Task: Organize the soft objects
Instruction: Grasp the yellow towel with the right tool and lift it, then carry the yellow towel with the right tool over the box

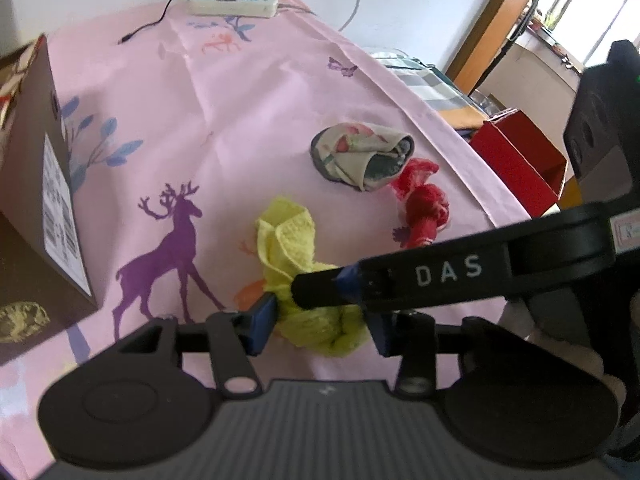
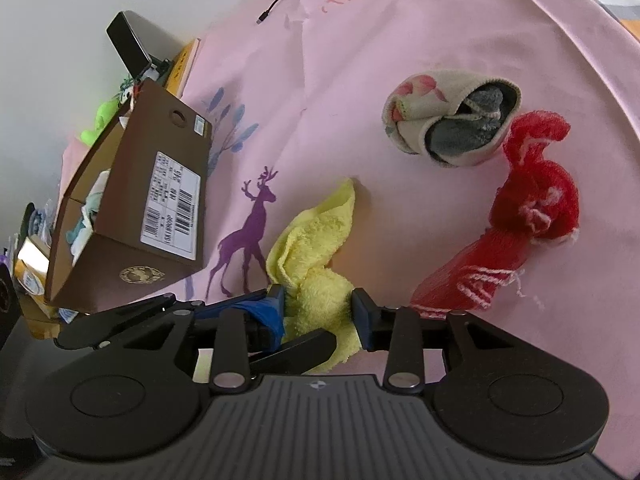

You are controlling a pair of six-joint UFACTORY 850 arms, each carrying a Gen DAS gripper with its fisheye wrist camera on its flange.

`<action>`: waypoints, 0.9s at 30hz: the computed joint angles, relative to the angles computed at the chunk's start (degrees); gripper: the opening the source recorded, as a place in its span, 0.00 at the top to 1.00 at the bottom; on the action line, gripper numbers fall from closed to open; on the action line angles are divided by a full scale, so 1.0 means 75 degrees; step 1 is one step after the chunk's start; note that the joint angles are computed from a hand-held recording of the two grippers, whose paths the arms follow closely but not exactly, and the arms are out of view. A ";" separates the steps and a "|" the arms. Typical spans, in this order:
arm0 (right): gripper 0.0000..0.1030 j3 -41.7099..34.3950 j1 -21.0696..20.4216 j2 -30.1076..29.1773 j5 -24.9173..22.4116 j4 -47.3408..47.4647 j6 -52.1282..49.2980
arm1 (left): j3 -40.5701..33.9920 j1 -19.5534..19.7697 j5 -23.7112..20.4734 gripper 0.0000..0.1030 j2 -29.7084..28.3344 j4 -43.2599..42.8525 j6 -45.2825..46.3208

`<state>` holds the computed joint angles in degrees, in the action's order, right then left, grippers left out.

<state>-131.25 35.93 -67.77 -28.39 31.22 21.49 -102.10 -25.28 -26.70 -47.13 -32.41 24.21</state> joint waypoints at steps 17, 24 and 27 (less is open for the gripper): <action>0.80 0.0059 0.0287 0.0351 0.1094 0.0200 0.0117 | 0.1202 0.0146 0.1192 0.58 0.1214 -0.1002 0.1811; 0.80 -0.0623 0.0467 0.0129 0.1427 -0.0406 0.0665 | 0.1743 0.0348 0.1720 0.58 0.1789 -0.2274 0.3367; 0.80 -0.1387 0.0540 -0.0234 0.1348 -0.0922 0.1167 | 0.1916 0.0462 0.1919 0.58 0.1986 -0.2966 0.4141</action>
<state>-141.66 39.99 -69.52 -18.29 24.30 30.24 -87.73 -21.81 -12.31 -32.23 -54.65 55.27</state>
